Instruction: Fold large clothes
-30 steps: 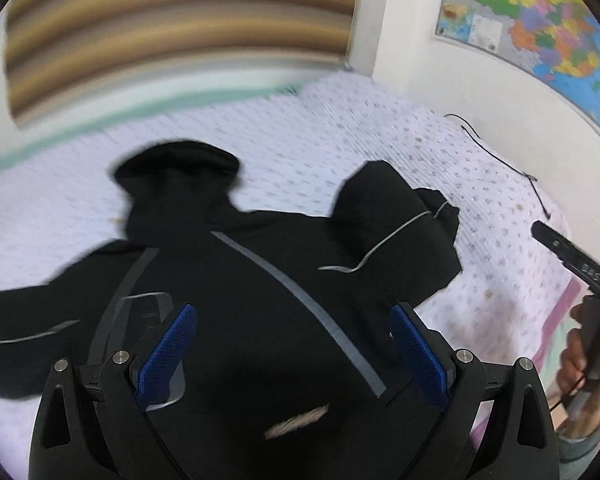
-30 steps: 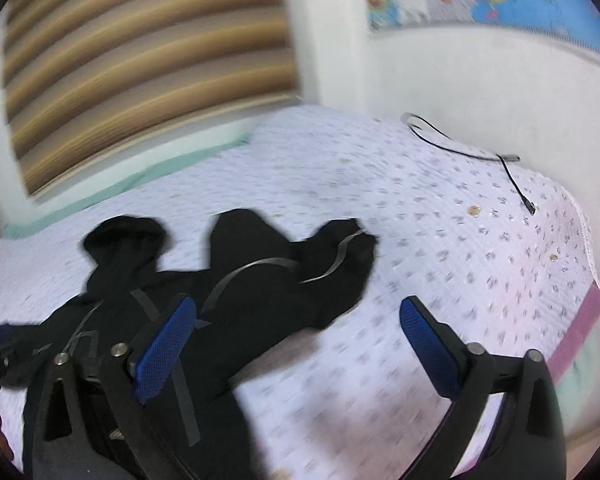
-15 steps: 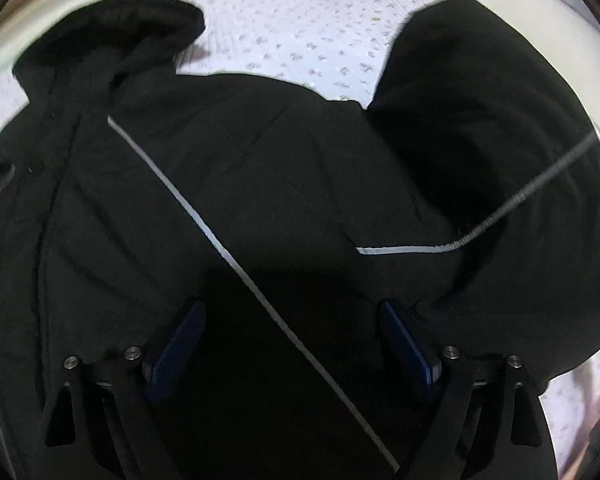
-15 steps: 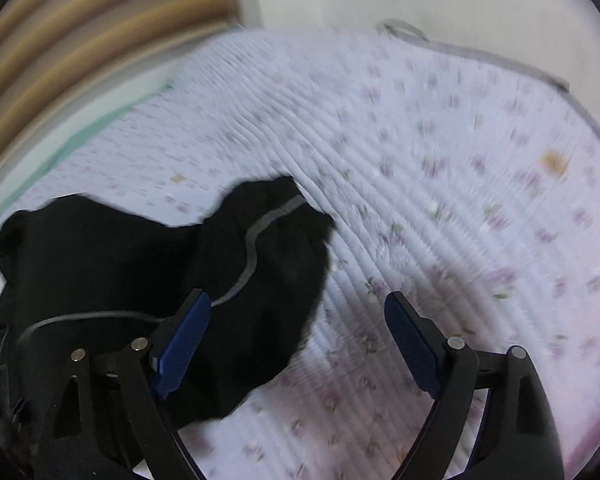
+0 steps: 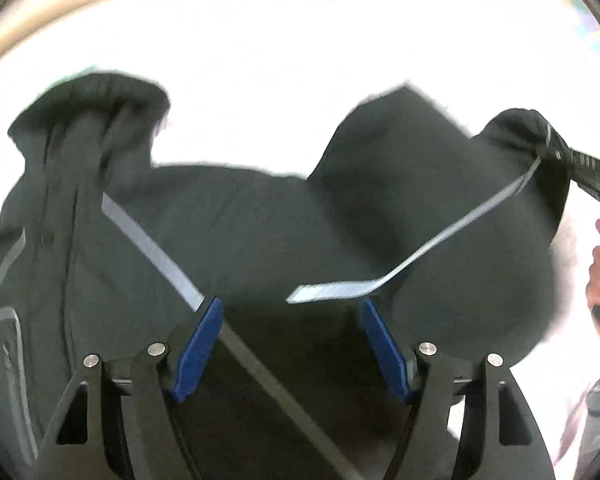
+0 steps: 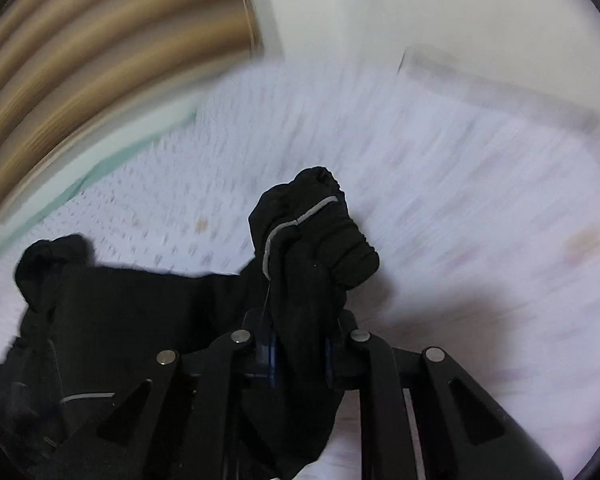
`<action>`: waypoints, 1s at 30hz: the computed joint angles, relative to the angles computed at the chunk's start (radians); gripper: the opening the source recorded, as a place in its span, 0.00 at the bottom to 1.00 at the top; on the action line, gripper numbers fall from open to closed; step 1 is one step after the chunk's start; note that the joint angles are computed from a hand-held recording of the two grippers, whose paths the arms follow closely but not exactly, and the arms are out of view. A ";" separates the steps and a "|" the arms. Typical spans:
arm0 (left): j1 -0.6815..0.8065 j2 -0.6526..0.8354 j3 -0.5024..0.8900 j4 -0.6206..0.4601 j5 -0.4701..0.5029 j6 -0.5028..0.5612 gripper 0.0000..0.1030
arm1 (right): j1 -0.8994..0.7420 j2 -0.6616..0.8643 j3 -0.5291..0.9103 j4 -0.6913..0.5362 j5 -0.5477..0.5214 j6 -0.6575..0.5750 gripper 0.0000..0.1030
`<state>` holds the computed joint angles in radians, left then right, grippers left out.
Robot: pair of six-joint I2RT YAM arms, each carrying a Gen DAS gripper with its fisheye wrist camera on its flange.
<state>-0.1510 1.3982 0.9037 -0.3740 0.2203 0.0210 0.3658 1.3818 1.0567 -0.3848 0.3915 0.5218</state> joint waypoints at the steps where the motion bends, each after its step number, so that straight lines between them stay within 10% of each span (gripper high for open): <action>1: -0.030 -0.027 0.028 -0.022 0.009 -0.017 0.71 | 0.004 -0.064 -0.002 -0.046 0.045 -0.014 0.19; 4: -0.137 -0.008 0.128 -0.071 0.063 -0.062 0.71 | -0.060 -0.230 0.030 -0.220 0.096 -0.038 0.19; 7: -0.226 0.099 0.183 -0.087 0.068 -0.110 0.71 | -0.246 -0.339 -0.009 -0.261 -0.159 -0.068 0.19; 12: -0.334 0.364 0.199 -0.049 -0.051 -0.166 0.71 | -0.312 -0.313 -0.127 -0.224 -0.247 -0.091 0.18; 16: -0.369 0.291 0.169 -0.080 -0.118 -0.138 0.71 | -0.245 -0.236 -0.141 -0.222 -0.143 -0.086 0.17; 23: -0.067 -0.137 0.054 -0.239 0.079 0.034 0.71 | 0.040 -0.279 -0.001 -0.285 -0.135 -0.079 0.16; 30: 0.605 -0.250 0.149 -0.548 0.325 0.485 0.71 | 0.512 0.112 0.424 -0.346 0.050 -0.001 0.15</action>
